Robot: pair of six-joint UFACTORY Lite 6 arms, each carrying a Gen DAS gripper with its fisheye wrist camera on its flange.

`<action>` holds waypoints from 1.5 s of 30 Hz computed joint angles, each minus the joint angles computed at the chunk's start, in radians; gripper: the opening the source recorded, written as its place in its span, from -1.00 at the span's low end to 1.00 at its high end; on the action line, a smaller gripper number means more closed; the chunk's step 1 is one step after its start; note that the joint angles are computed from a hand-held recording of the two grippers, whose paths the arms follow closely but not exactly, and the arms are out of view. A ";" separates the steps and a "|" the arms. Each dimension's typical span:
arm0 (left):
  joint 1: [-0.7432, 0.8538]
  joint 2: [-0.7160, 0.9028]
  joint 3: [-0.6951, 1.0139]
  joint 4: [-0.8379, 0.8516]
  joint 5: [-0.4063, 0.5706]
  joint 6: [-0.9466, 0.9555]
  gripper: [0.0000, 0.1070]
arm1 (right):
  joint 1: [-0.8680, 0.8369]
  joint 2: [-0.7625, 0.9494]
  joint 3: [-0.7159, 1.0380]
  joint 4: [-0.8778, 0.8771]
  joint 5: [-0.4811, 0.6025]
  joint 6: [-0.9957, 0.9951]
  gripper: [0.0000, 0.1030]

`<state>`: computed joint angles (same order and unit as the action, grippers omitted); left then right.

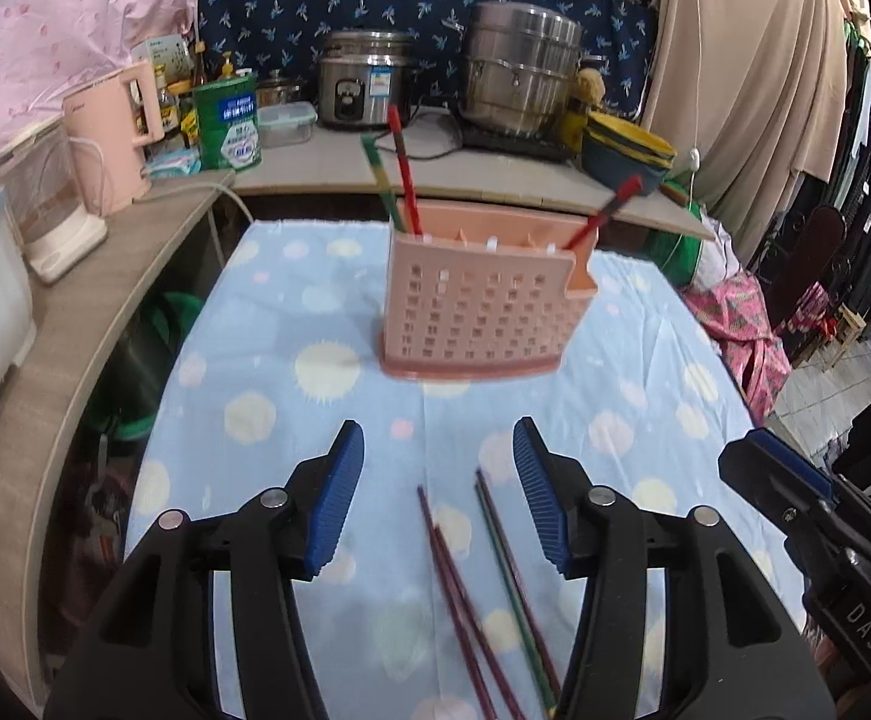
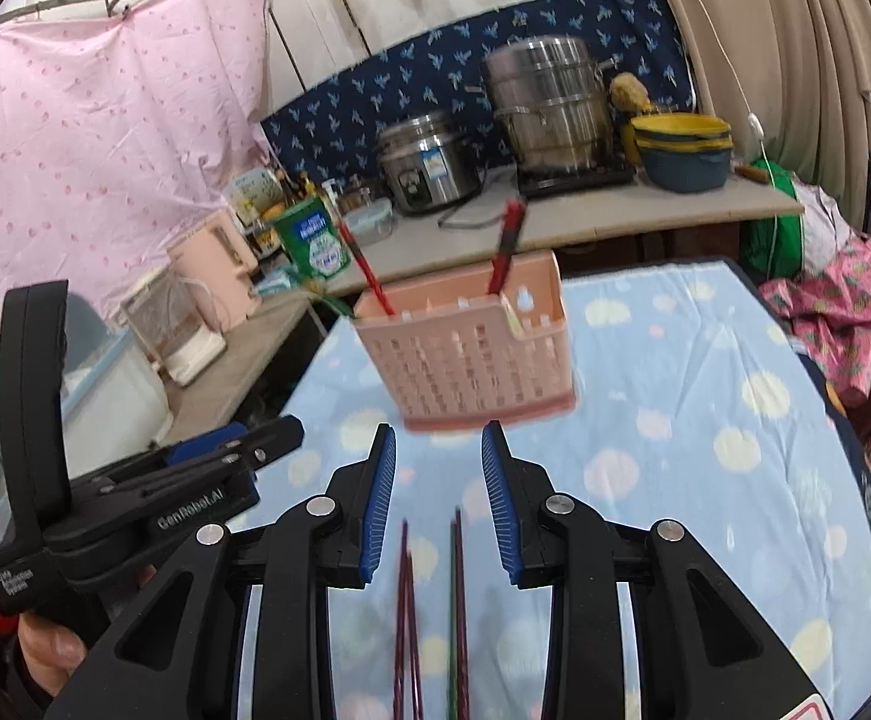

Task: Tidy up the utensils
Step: 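Move both tools back down to the remaining chopsticks on the table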

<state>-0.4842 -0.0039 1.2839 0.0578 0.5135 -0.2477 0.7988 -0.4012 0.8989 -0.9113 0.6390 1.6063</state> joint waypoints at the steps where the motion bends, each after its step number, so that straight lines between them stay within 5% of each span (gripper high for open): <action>1: -0.005 -0.036 -0.060 -0.002 -0.011 -0.005 -0.08 | 0.024 -0.024 -0.040 0.001 0.010 0.025 -0.42; 10: -0.075 -0.277 -0.478 0.145 -0.078 -0.192 -0.07 | 0.278 -0.187 -0.352 0.043 0.112 0.268 -0.42; 17: -0.142 -0.410 -0.683 0.294 -0.082 -0.389 0.08 | 0.500 -0.155 -0.464 0.037 0.163 0.494 -0.42; 25: -0.234 -0.453 -0.798 0.338 -0.081 -0.504 0.18 | 0.591 -0.025 -0.440 0.021 0.162 0.564 -0.42; 45: -0.291 -0.417 -0.817 0.348 -0.097 -0.535 0.19 | 0.509 0.142 -0.416 -0.055 0.018 0.583 -0.42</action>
